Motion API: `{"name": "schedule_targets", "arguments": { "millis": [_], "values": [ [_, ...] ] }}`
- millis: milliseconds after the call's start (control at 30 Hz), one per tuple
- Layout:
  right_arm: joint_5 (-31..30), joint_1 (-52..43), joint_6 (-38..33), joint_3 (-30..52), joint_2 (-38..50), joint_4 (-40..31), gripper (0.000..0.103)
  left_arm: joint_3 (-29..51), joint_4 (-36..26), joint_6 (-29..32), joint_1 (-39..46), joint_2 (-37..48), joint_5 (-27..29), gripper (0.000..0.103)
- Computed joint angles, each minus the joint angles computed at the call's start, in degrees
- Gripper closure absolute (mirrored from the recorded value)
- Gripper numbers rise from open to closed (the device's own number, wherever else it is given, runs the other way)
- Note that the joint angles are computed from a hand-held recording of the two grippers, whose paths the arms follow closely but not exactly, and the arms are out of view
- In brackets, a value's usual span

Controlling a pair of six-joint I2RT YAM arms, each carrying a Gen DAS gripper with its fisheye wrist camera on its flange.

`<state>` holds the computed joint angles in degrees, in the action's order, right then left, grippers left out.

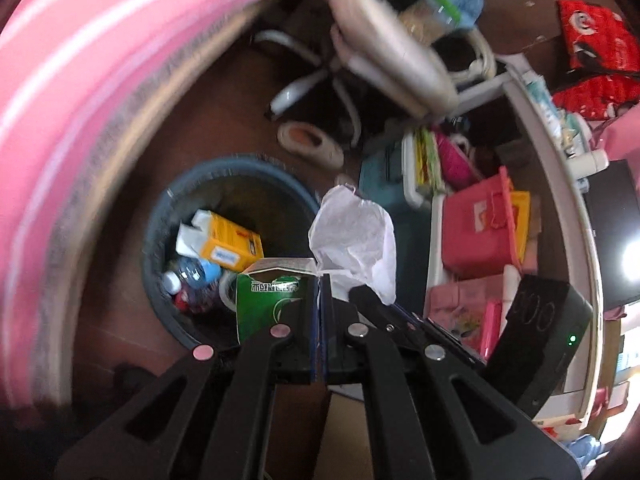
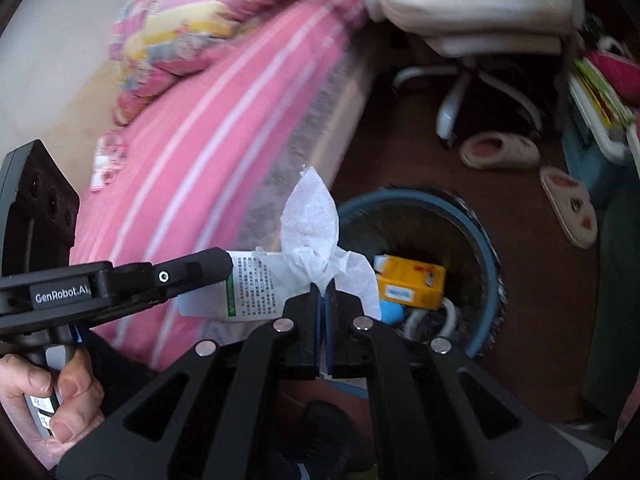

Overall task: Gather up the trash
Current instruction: 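Lift the green box and tissue and carry them over the bin, then open both tools to drop the green box and tissue into the bin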

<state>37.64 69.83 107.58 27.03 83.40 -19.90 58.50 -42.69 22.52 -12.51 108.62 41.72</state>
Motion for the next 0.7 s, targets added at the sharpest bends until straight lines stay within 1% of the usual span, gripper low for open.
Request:
{"name": "schedule_targets", "arguments": {
  "millis": [67,133,267,333,433,467,500,533,567,600,667,700],
  "values": [
    [-2.15,-1.71,-0.61,-3.02,1.49,4.89,0.101,0.97,2.34,-1.84,-2.28,3.19,-1.56,0.103],
    [-4.46,-3.92,-2.19,-5.12,3.55,9.47,0.101,2.84,3.44,-3.12,-3.98,7.45,-2.83,0.103],
    [-7.33,-6.49,-3.54,-7.66,7.39,16.09,0.101,5.47,4.58,-4.18,-5.68,13.6,-5.54,0.103],
    [-8.77,-8.02,-4.52,-8.57,9.62,19.12,0.101,5.87,5.32,-4.72,-6.7,14.84,-6.7,0.102],
    [-10.14,-9.0,-5.1,-7.01,12.39,17.77,0.097,7.53,5.46,-6.29,-7.05,17.12,-7.56,0.09],
    [-10.86,-9.36,-5.35,-6.15,13.29,16.29,0.09,7.89,5.53,-7.0,-7.14,17.53,-8.17,0.072],
    [-10.92,-9.2,-4.71,-5.1,13.94,14.34,0.068,7.86,5.92,-7.77,-7.22,17.46,-8.99,0.043],
    [-10.12,-8.03,-2.27,-3.49,14.08,9.87,0.055,7.56,6.58,-8.56,-7.28,16.99,-9.2,0.038],
    [-9.14,-7.23,-0.99,-2.66,14.09,7.95,0.036,7.16,7.11,-8.73,-7.05,16.2,-8.7,0.036],
    [-8.72,-6.64,-0.29,-2.53,15.03,8.41,0.031,7.43,6.69,-8.4,-6.82,15.86,-8.21,0.033],
    [-8.5,-5.71,0.97,-1.95,14.61,6.58,0.026,7.38,6.71,-9.03,-6.14,15.09,-7.74,0.028],
    [-8.51,-5.48,1.24,-1.6,14.18,5.45,0.025,7.16,6.8,-9.57,-5.59,14.45,-7.21,0.028]
  ]
}}
